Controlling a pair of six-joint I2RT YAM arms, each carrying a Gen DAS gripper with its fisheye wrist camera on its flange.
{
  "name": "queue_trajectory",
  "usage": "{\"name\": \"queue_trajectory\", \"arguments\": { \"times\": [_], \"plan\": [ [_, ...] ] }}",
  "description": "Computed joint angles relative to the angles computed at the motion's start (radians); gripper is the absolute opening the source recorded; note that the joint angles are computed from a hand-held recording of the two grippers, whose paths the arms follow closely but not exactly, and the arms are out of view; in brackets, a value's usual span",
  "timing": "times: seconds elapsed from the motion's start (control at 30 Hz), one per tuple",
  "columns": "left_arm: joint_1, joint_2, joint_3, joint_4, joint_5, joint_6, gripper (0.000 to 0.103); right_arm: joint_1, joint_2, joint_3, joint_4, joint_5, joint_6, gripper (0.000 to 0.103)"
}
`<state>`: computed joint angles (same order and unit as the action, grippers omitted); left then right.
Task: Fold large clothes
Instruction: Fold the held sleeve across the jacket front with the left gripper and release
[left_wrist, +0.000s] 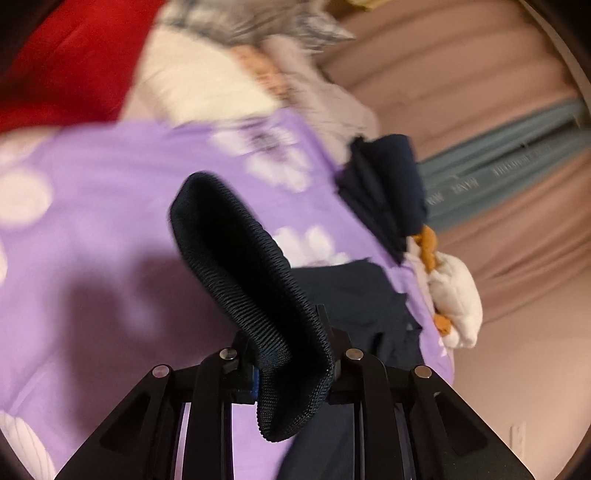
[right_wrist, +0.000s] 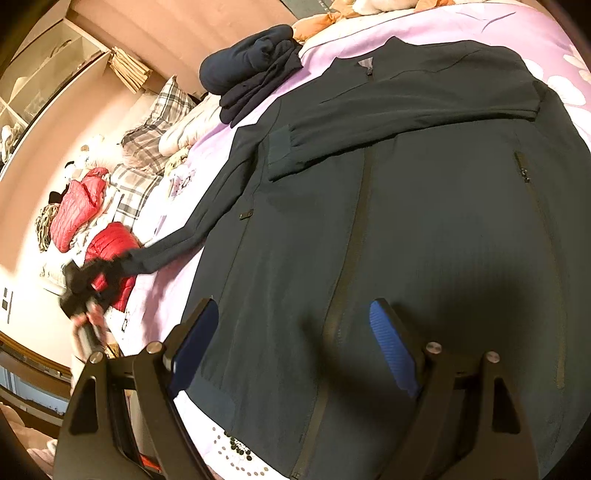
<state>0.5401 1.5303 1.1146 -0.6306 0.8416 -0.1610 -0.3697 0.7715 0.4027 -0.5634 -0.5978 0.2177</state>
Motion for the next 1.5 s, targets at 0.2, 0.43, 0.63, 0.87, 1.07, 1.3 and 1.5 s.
{"name": "queue_trajectory", "arguments": {
  "times": [0.2, 0.43, 0.63, 0.87, 1.07, 1.3, 1.5],
  "plan": [
    [-0.296, -0.058, 0.193, -0.056, -0.133, -0.098, 0.02, -0.12, 0.015, 0.008, -0.024, -0.065, -0.075, 0.085],
    [-0.779, 0.071, 0.517, -0.132, -0.393, -0.18, 0.02, -0.344, 0.075, 0.045, -0.076, -0.205, -0.248, 0.085],
    [-1.143, 0.342, 0.841, -0.218, -0.555, -0.212, 0.02, -0.596, 0.198, 0.094, -0.165, -0.317, -0.467, 0.086],
    [-1.353, 0.735, 1.168, -0.288, -0.605, -0.288, 0.029, -0.822, 0.365, 0.137, -0.259, -0.334, -0.696, 0.086],
    [-1.355, 0.849, 1.24, -0.315, -0.516, -0.311, 0.045, -0.893, 0.449, 0.149, -0.276, -0.309, -0.761, 0.086],
    [-1.167, 0.409, 0.555, 0.03, -0.491, -0.266, 0.054, -0.845, 0.487, 0.212, -0.202, -0.323, -0.64, 0.086],
    [-0.896, 0.311, 0.29, 0.107, -0.422, -0.23, 0.054, -0.672, 0.568, 0.271, 0.119, -0.235, -0.242, 0.086]
  ]
}}
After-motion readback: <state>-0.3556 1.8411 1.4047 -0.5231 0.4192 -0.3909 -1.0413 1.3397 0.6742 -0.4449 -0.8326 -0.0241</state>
